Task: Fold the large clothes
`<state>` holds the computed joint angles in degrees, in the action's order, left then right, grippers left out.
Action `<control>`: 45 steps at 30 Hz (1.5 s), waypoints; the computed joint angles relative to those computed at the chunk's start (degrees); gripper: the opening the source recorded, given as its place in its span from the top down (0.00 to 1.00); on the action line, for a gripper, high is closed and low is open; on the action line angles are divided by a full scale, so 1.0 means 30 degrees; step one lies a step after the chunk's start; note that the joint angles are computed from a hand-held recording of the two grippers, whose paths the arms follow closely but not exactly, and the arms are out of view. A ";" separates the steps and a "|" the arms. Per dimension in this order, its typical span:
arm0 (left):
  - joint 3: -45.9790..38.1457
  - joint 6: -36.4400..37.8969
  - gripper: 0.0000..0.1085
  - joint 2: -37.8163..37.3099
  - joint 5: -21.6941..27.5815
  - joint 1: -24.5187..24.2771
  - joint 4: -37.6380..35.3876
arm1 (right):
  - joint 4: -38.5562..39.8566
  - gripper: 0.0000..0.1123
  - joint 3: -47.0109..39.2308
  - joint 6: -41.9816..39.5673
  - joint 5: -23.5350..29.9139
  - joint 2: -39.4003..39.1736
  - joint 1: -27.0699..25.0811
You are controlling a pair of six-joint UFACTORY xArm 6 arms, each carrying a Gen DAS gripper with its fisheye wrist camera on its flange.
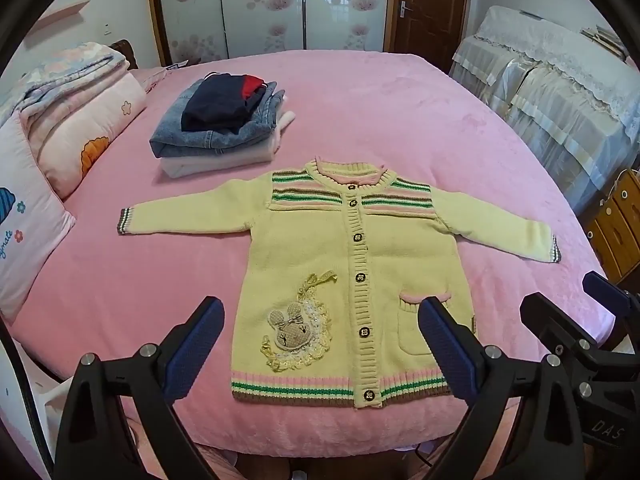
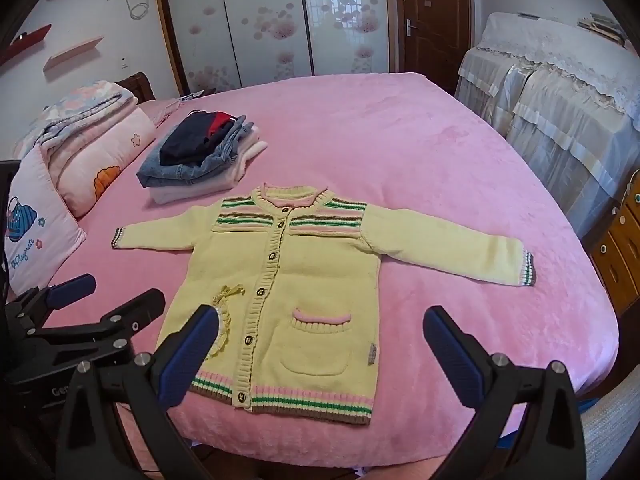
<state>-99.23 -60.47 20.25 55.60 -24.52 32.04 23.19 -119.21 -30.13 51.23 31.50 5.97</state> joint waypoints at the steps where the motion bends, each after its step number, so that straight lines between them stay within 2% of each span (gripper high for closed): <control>1: 0.0096 -0.0101 0.11 -0.0076 -0.0082 -0.0003 -0.0015 | 0.0037 0.09 -0.0044 -0.0020 0.0025 0.0028 -0.0052; 20: 0.1087 -0.0038 0.11 -0.0775 -0.0593 0.0127 -0.0806 | -0.0854 0.09 0.0790 0.0584 -0.0577 -0.0575 0.0040; 33: 0.0606 0.0158 0.11 -0.0507 -0.0121 -0.0089 -0.0983 | -0.1164 0.09 0.0867 0.0884 -0.0580 -0.0684 -0.0028; 38: -0.0076 0.0351 0.11 -0.0138 0.0731 -0.0205 -0.1113 | -0.1293 0.09 0.1021 0.0765 -0.0631 -0.0847 -0.0007; 45: 0.0530 0.0391 0.11 -0.0387 -0.0419 0.0030 -0.1736 | -0.1201 0.09 0.1193 0.0682 -0.0803 -0.1019 0.0018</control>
